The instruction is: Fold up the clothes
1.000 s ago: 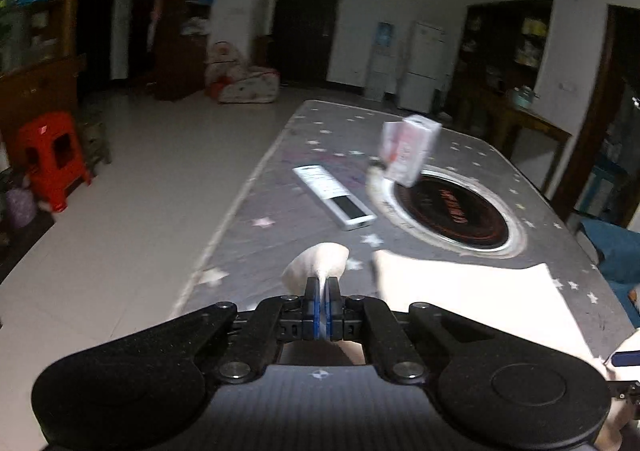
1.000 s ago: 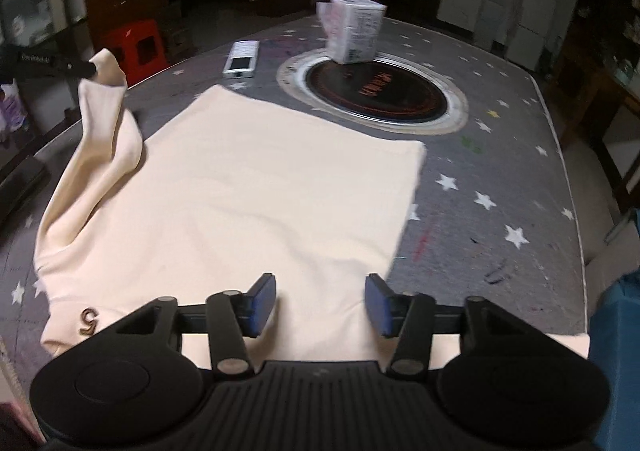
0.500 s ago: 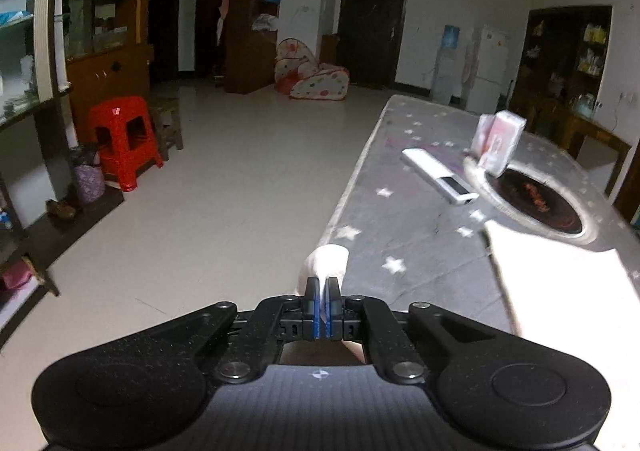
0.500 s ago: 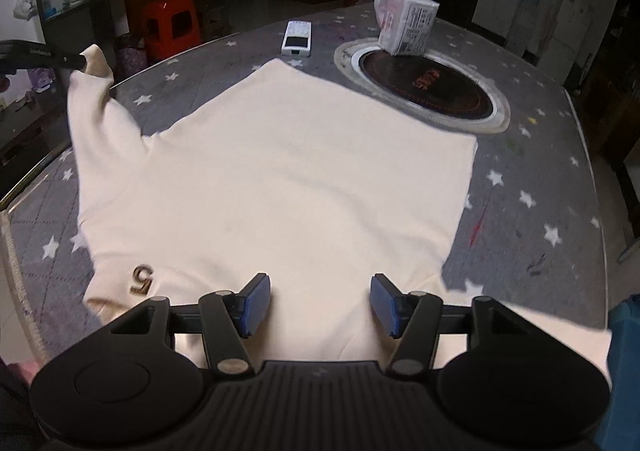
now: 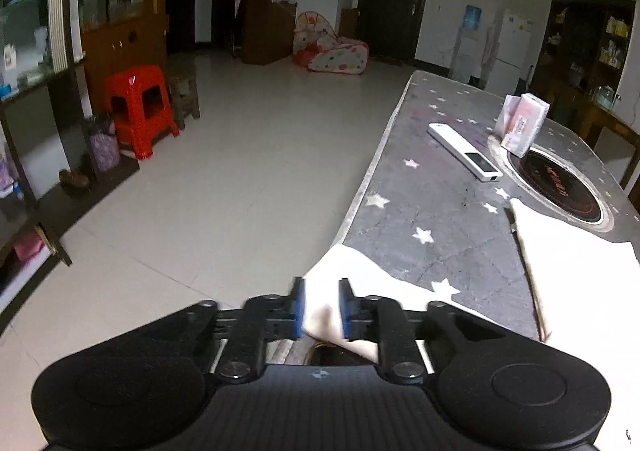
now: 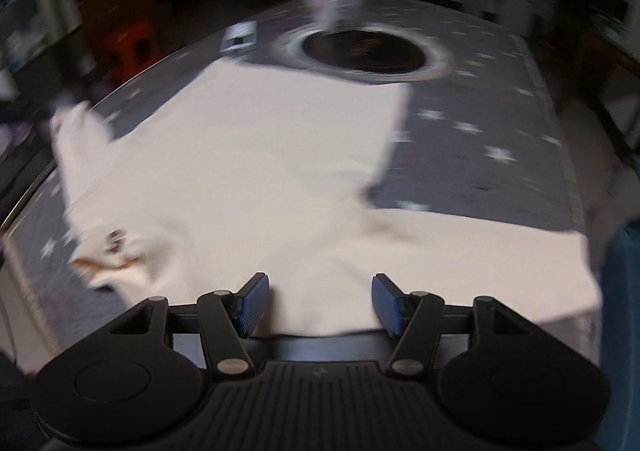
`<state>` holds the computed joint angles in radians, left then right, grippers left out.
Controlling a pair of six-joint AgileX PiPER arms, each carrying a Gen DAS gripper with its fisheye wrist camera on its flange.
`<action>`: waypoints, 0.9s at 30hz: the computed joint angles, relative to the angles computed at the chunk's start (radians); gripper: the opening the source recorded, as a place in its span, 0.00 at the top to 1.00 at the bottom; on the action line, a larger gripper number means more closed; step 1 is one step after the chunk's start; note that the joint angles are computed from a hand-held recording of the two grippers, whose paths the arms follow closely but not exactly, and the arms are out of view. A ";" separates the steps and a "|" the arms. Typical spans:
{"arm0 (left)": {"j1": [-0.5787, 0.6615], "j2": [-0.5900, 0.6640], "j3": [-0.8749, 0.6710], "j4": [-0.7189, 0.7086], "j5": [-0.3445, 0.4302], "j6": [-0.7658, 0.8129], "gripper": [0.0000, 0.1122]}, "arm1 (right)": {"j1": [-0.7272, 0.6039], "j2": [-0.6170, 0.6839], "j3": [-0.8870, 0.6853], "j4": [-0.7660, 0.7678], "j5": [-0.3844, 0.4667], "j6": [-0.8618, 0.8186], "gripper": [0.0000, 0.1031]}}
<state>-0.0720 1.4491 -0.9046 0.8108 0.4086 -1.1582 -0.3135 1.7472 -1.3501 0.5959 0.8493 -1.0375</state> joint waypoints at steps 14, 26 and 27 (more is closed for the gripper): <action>-0.263 0.073 -0.161 -0.317 -0.047 0.387 0.54 | -0.151 0.210 -0.242 -0.183 -0.175 0.359 0.46; -0.473 0.293 -0.300 -0.815 -0.076 0.931 0.56 | -0.176 0.318 -0.340 -0.174 -0.176 0.438 0.91; -0.478 0.309 -0.307 -0.859 -0.072 0.973 0.58 | -0.175 0.313 -0.333 -0.179 -0.185 0.435 0.92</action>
